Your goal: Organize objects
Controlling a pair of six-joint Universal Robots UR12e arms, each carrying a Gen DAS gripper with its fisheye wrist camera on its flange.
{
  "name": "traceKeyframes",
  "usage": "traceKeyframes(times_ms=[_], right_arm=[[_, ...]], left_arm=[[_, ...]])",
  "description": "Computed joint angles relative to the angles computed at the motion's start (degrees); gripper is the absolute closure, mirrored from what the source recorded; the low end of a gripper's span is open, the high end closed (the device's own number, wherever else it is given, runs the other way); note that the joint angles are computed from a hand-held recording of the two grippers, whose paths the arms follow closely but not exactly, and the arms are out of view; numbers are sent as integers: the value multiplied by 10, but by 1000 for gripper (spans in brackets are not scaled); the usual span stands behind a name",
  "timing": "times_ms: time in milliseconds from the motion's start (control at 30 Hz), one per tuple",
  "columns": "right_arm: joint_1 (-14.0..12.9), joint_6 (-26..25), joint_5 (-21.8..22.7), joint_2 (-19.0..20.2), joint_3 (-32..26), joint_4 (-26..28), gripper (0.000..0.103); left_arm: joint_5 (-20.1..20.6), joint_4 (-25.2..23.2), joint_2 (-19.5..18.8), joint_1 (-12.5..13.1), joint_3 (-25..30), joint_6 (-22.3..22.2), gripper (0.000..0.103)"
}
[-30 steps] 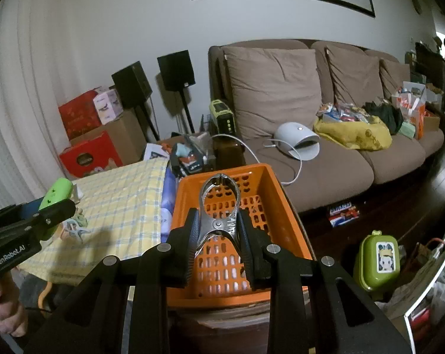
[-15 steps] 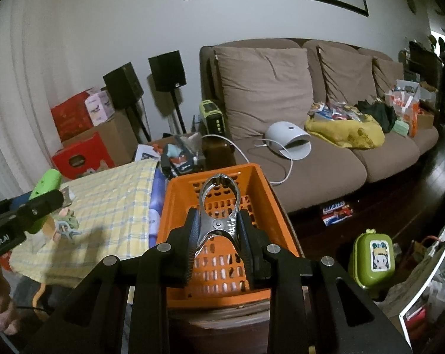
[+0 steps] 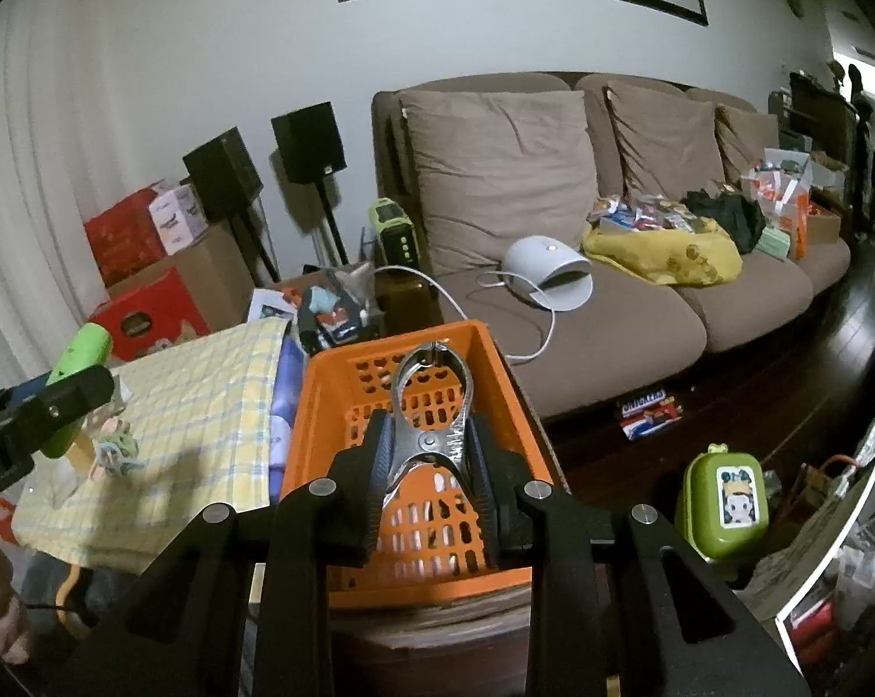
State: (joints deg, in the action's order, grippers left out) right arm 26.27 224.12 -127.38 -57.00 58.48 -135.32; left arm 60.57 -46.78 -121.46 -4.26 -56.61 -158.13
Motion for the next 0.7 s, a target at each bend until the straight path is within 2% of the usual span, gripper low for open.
traceKeyframes(times_ms=[467, 700], right_arm=[[-3, 11, -4, 1, -2, 25, 77], [-7, 27, 2, -4, 13, 18, 77]], left_arm=[[11, -11, -4, -7, -4, 3, 61], [18, -7, -7, -8, -4, 3, 61]])
